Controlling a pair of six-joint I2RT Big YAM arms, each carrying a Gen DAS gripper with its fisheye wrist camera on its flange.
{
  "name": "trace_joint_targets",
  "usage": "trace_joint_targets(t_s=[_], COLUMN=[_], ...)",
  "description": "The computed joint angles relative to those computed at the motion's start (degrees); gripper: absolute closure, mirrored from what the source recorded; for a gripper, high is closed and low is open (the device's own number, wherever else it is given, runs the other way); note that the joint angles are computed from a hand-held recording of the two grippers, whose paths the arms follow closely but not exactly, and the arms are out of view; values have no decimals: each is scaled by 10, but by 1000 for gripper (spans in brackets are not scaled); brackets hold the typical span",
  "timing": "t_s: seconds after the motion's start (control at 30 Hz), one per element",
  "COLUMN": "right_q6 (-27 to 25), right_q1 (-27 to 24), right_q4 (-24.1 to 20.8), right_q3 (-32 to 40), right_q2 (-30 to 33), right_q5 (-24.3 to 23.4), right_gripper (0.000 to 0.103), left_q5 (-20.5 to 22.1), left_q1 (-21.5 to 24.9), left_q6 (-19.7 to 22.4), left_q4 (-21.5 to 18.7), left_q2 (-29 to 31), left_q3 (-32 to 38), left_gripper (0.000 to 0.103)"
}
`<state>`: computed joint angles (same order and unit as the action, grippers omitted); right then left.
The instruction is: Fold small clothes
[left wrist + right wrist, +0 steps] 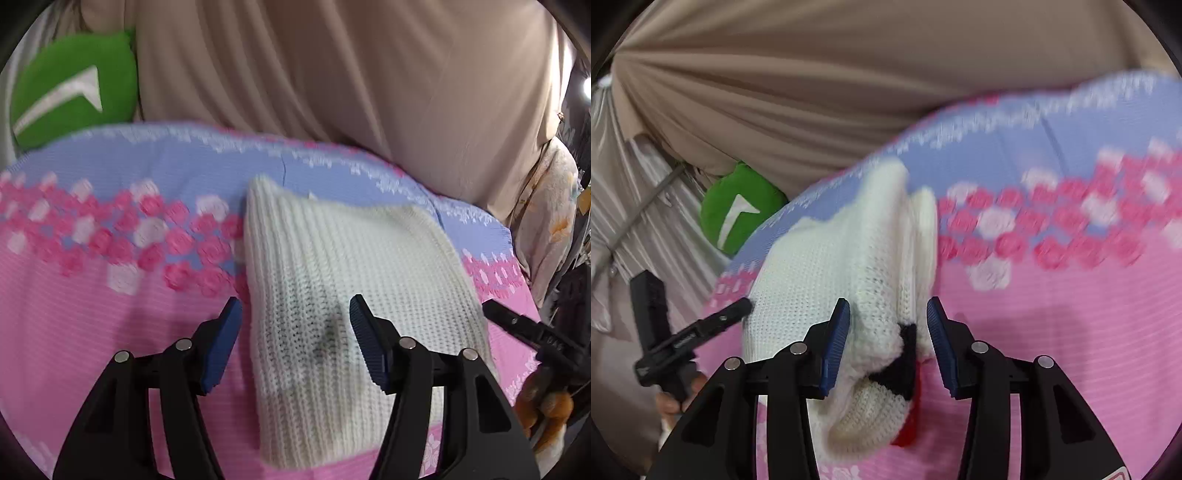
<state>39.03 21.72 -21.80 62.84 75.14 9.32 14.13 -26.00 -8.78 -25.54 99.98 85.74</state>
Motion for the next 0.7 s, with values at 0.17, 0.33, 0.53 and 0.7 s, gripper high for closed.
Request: trace_joint_targets(t_s=[0.17, 0.33, 0.53, 0.7], right_q6=[-68, -81, -83, -61], right_q1=[31, 8, 11, 43], right_q4=[-36, -65, -95, -45], right_q3=[58, 83, 109, 59], right_q2=[37, 105, 121, 79], right_q5=[31, 53, 63, 118], right_gripper=[74, 103, 103, 94], left_q5=[-31, -103, -152, -173], left_q1=[-28, -52, -62, -65], left_q6=[21, 32, 34, 4], left_q4=[12, -2, 26, 38], left_q2=[-28, 5, -1, -9], left_q3=[-17, -12, -36, -61], left_gripper=[44, 44, 38, 24])
